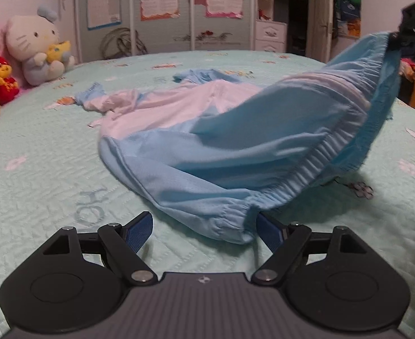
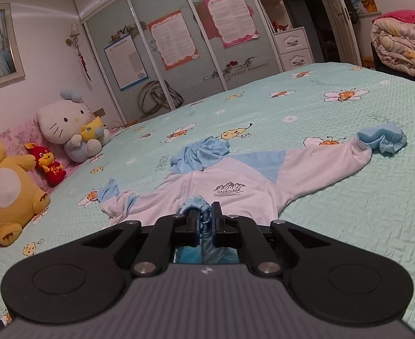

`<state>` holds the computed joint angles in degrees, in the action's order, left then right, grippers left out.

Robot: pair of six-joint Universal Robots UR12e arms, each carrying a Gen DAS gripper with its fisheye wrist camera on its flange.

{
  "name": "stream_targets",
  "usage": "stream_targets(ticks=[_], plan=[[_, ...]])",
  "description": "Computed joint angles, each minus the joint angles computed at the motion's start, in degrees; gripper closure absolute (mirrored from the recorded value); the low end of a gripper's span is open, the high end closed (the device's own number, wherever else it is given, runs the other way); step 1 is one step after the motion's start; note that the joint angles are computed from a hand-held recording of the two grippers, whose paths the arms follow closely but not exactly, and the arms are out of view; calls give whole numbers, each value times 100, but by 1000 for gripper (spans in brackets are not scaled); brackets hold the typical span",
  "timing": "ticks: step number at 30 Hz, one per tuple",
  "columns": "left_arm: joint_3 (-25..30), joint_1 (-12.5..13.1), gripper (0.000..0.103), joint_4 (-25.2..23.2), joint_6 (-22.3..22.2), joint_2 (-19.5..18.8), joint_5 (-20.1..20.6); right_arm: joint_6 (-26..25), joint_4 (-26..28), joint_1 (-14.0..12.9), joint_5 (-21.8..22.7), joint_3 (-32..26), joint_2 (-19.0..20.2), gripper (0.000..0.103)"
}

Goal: Fold clothes

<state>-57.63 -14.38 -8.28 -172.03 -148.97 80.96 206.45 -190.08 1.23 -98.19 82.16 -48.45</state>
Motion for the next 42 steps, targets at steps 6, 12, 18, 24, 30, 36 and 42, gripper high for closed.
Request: stream_targets(ticks=[6,12,18,24,30,36,42], plan=[[168,-74,20,392,804,-187,462,-164,142,11,-102,-4,19,96],[276,15,94,752,1866,-282,101,-487,285,56,-429,86,24,94],[19,207,95,1436,1995,13,-179,-910,678,87,-912,238,35,88],[-367,327,95,1956,2562,367,-240,-1844,639,243,-1142,374,37,77],[-1026,364,92,1550,3387,602,200,-2265,1354,377,-1013,519,-152,79],[-1259,404,90,1277,3642,576,299,-3109,1518,481,-1059,626,-176,101],[-1232,407,89,1301,3764,547,325,-4521,1406,683,-1435,767,-318,102]])
